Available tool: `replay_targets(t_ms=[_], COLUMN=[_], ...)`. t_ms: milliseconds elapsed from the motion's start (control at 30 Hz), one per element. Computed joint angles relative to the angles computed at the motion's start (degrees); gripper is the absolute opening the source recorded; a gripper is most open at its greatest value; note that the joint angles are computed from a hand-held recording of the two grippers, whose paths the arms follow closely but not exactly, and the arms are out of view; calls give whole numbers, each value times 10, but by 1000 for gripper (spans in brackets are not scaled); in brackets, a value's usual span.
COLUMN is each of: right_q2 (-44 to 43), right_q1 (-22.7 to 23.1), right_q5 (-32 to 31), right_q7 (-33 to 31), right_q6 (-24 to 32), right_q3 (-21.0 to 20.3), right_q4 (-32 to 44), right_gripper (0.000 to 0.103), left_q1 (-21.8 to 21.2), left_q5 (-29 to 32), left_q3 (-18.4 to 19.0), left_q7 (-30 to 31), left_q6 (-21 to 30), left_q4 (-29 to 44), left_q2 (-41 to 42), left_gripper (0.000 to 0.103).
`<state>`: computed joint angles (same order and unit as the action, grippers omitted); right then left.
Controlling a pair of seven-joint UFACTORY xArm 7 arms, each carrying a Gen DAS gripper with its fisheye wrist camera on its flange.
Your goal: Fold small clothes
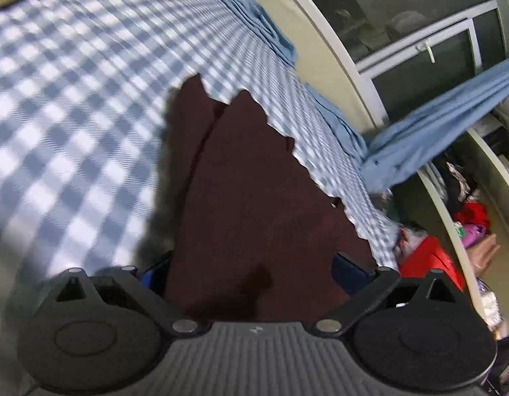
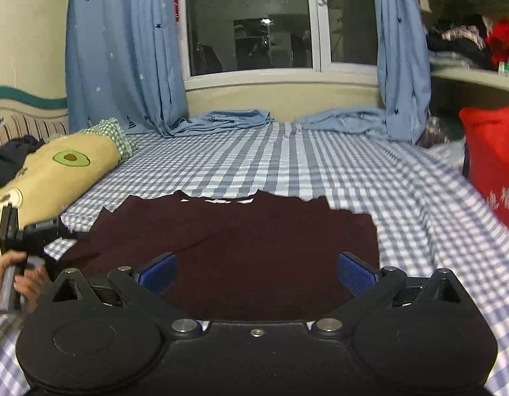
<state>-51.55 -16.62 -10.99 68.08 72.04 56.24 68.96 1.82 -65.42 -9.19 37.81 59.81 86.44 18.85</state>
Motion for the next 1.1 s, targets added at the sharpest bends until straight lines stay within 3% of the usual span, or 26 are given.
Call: replay_targets(t_ms=[67, 133, 167, 200, 467, 600, 700, 800, 1000, 1100], right_q2=[1, 0, 0, 0, -15, -32, -59, -91, -173, -230], right_q1=[-7, -10, -11, -13, 21, 65, 104, 145, 223, 250], right_q5=[-5, -5, -4, -4, 0, 3, 3, 7, 14, 28], right_q7=[-5, -3, -2, -1, 21, 47, 71, 95, 110, 119], right_q6=[0, -7, -9, -9, -18, -24, -13, 6, 85, 148], right_q3=[2, -1, -3, -4, -23, -44, -60, -75, -93, -100], right_q4=[4, 2, 1, 1, -40, -79, -112, -145, -185, -194], right_gripper=[102, 102, 102, 103, 102, 102, 102, 102, 103, 103], left_q1=[-2, -13, -22, -33, -57, -110, -181, -254, -425, -510], left_q5=[7, 38, 67, 99, 127, 174, 305, 442, 647, 713], left_q3=[-4, -5, -3, 1, -18, -24, -30, -40, -40, -23], left_q7=[-10, -48, -73, -93, -90, -125, -211, -297, -442, -474], left_q6=[17, 16, 7, -10, -79, -118, -158, -165, -109, -29], left_q4=[36, 66, 72, 71, 26, 39, 86, 155, 326, 417], left_q2=[29, 49, 51, 47, -35, -81, -88, -62, 60, 144], left_gripper=[97, 73, 40, 19, 11, 11, 11, 11, 12, 12])
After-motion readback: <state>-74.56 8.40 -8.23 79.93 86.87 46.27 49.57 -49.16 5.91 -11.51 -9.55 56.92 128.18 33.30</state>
